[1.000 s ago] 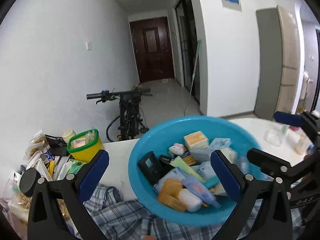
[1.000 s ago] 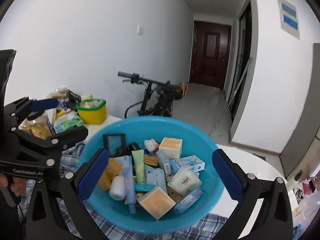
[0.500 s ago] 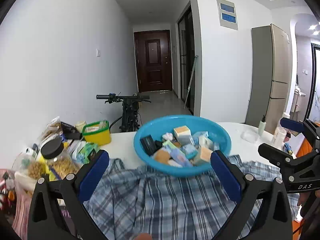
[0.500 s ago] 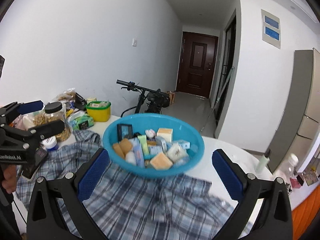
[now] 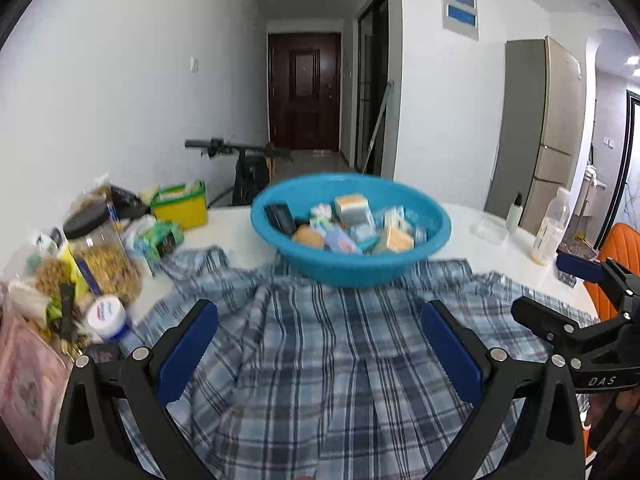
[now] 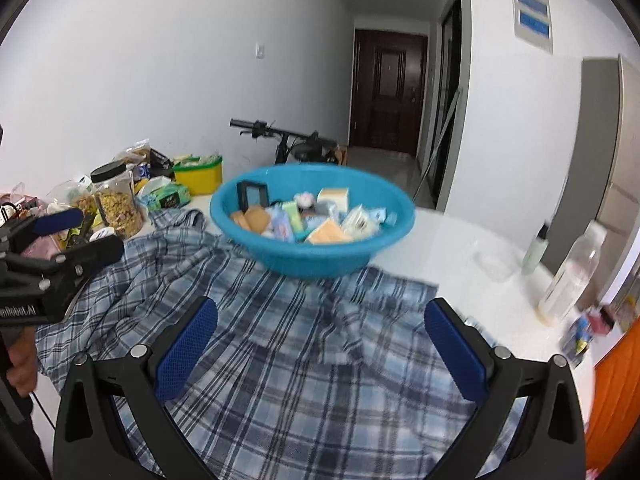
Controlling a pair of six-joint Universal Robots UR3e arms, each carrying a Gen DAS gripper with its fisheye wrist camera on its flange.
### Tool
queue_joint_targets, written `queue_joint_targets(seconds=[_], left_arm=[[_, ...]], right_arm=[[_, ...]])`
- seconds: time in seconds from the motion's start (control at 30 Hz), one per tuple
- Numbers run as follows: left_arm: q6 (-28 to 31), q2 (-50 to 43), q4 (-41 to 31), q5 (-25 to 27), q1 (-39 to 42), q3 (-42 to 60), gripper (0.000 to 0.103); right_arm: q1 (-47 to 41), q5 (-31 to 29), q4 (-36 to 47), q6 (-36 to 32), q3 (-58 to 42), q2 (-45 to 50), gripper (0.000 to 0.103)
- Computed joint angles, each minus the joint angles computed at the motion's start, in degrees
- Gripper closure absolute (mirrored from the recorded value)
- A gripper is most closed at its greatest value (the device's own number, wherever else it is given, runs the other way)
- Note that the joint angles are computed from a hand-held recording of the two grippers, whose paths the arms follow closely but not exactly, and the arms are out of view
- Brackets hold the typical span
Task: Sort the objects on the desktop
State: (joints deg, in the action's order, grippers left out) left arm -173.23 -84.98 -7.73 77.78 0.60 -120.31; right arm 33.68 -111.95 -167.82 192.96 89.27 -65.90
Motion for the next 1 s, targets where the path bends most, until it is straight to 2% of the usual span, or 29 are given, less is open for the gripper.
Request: queue_joint_targets(seconds=[0.47, 0.73, 1.0], left_arm=[[-0.4, -13.4, 12.1, 4.8, -4.1, -4.1, 0.000], [-1.5, -19.4, 14.3, 5.1, -4.3, -1.6, 0.000], [-1.7, -21.3, 14.8, 4.2, -4.6, -0.5, 0.000]], right_arm=[[-2.4, 4.7, -4.2, 4.8, 3.0, 7.4, 0.000], [-4.6, 6.4, -5.3, 6.1, 2.9, 10.0, 0.000], [-4.4, 5.1, -4.9, 6.4, 2.3, 10.7, 0.000]])
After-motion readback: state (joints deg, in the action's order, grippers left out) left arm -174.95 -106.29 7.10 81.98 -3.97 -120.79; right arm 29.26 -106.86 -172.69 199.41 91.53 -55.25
